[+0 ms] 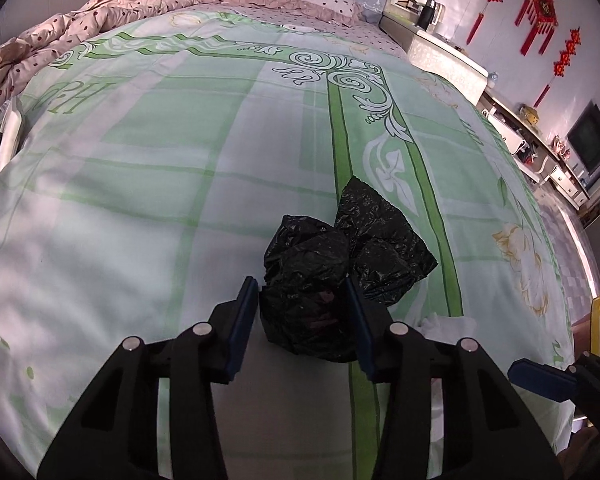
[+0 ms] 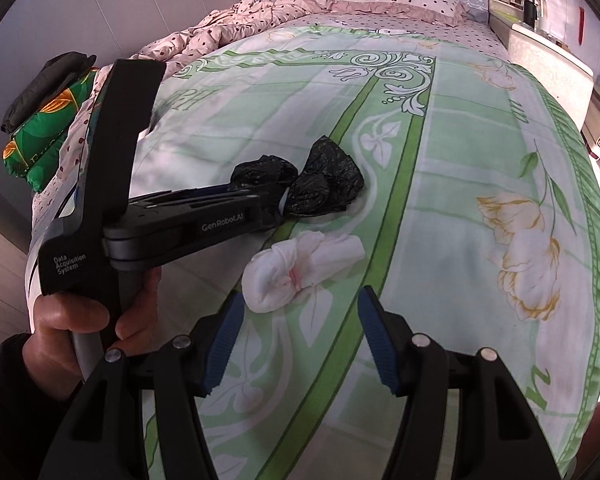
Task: Collect trash
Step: 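Grasp the black plastic bags with left tool while right tool grasps the white tissue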
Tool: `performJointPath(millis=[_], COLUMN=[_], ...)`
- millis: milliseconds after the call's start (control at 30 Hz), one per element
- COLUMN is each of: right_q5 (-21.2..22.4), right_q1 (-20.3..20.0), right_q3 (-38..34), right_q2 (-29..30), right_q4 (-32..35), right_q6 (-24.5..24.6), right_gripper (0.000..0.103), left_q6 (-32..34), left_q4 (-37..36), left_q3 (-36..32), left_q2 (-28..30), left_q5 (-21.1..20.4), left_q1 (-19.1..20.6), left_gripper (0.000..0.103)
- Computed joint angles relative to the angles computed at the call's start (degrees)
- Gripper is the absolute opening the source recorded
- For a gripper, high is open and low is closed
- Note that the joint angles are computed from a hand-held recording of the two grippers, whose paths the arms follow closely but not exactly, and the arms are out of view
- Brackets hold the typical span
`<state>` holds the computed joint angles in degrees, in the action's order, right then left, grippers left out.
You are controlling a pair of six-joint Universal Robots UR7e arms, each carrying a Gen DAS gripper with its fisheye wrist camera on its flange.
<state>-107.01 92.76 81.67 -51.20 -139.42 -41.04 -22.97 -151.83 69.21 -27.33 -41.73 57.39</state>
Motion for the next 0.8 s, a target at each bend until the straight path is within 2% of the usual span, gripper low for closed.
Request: performJointPath(millis=[400, 467, 500, 600, 733, 800], right_q5=[-1.53, -2.13, -2.21, -1.67, -1.18, -0.63], right_q1=[0.51, 0.51, 0.43, 0.16, -0.04, -0.15], right_q3=[-1.91, -2.18, -2.52, -3.45, -3.71, -3.50], right_q2=[4.55, 5.24, 5.58, 6.06, 5.79, 5.17], right_q4=[-2.04, -2.74, -2.76, -1.89, -1.66, -1.51], right_q6=[-0.90, -0.97, -0.58, 0.14, 0.54, 0.92], right_gripper=[0.056, 0.053, 0.047, 0.044, 0.032, 0.030], left_q6=[3.65, 3.57, 3.57, 3.97, 4.30, 4.51], left_q4=[-5.52, -6.04, -6.26, -6.75, -7.13, -6.92], left_q3=[1.06, 1.24, 1.31, 1.49, 1.35, 1.33], left_q2=[-0.47, -0.62, -0.66, -0.62, -0.44, -0.38], left_q5=[-4.24, -4.93, -5.18, -5.16, -4.26, -3.37], left_q1=[1.56, 1.80, 1.86, 1.86, 1.52, 1.16], left_gripper=[0.028, 0.028, 0.027, 0.027, 0.023, 0.022])
